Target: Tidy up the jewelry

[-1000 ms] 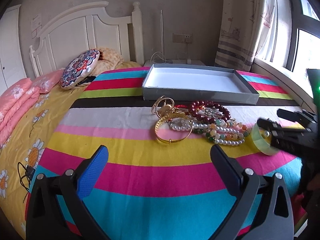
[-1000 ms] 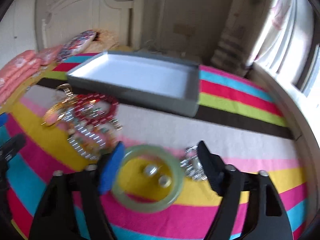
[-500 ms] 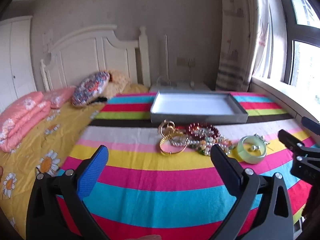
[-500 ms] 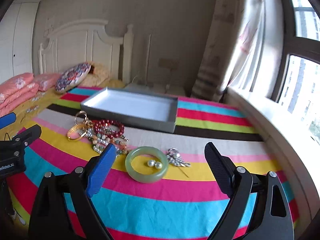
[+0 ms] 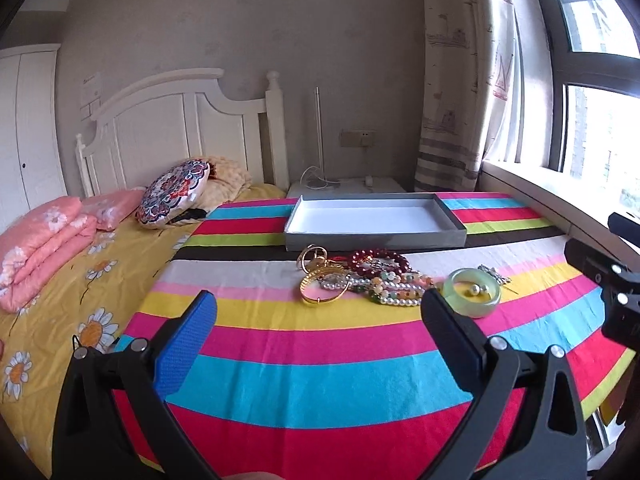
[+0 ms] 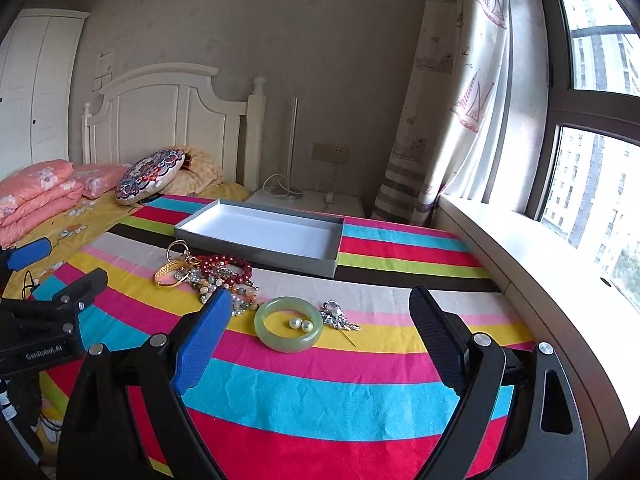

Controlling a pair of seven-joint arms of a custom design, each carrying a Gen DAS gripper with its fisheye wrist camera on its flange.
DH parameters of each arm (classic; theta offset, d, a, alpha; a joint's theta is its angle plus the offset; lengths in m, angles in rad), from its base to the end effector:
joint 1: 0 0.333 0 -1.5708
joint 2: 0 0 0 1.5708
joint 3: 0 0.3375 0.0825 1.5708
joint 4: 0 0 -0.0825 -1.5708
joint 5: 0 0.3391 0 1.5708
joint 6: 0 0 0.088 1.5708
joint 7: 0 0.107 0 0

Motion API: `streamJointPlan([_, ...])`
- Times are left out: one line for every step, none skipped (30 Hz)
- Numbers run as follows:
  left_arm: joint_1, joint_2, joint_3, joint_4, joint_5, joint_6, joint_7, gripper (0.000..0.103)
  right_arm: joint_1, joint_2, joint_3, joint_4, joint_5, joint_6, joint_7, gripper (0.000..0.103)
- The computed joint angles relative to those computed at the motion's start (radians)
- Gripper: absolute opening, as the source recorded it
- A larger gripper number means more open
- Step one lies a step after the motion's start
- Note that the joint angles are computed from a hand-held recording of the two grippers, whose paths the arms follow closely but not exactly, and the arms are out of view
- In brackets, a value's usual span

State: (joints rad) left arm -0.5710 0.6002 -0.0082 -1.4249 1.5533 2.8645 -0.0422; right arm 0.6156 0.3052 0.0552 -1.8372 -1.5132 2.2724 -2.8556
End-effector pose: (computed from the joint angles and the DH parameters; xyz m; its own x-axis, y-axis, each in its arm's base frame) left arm 0.5683 -0.4360 0.4356 -0.2971 -0.9528 -0.0625 -0.3922 0.1815 -0.9018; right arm 0.5061 0.3655 0.4410 -0.2442 -0.9624 0.1192 -0.4159 -0.0071 -0.9094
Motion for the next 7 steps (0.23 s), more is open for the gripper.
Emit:
streamJointPlan([-0.001, 0.0, -0.003, -0.002, -0.013, -0.01, 0.016, 0.101, 0.0, -0.002, 0.0, -0.003, 0.0, -0.001, 0.003, 0.086])
streamJointPlan([0.0, 0.002, -0.005, -0.001, -0.027, -0.014, 0.031, 0.101, 0.0, -0.006, 0.0, -0.007, -0.001, -0.002, 0.007, 0.086])
streamJointPlan([0.002, 0.003, -0.007, -0.001, -0.041, -0.01, 0.047, 0.101, 0.001, -0.008, 0.001, -0.01, -0.002, -0.004, 0.011, 0.086])
streamJointPlan([0.0, 0.003, -0.005, -0.001, -0.053, -0.012, 0.057, 0.101, 0.001, -0.008, 0.002, -0.011, -0.002, -0.004, 0.013, 0.086])
streamJointPlan([-0.002, 0.003, -0.001, 0.0, -0.06, -0.014, 0.056, 0.101, 0.001, -0.009, 0.003, -0.012, -0.003, -0.004, 0.013, 0.086])
streamJointPlan([-0.005, 0.003, 0.003, 0.0, -0.062, -0.012, 0.052, 0.101, 0.002, -0.009, 0.004, -0.013, -0.004, -0.007, 0.013, 0.086])
streamJointPlan([-0.006, 0.001, 0.007, -0.003, -0.062, -0.008, 0.046, 0.101, 0.0, -0.009, 0.005, -0.013, -0.004, -0.003, 0.01, 0.086])
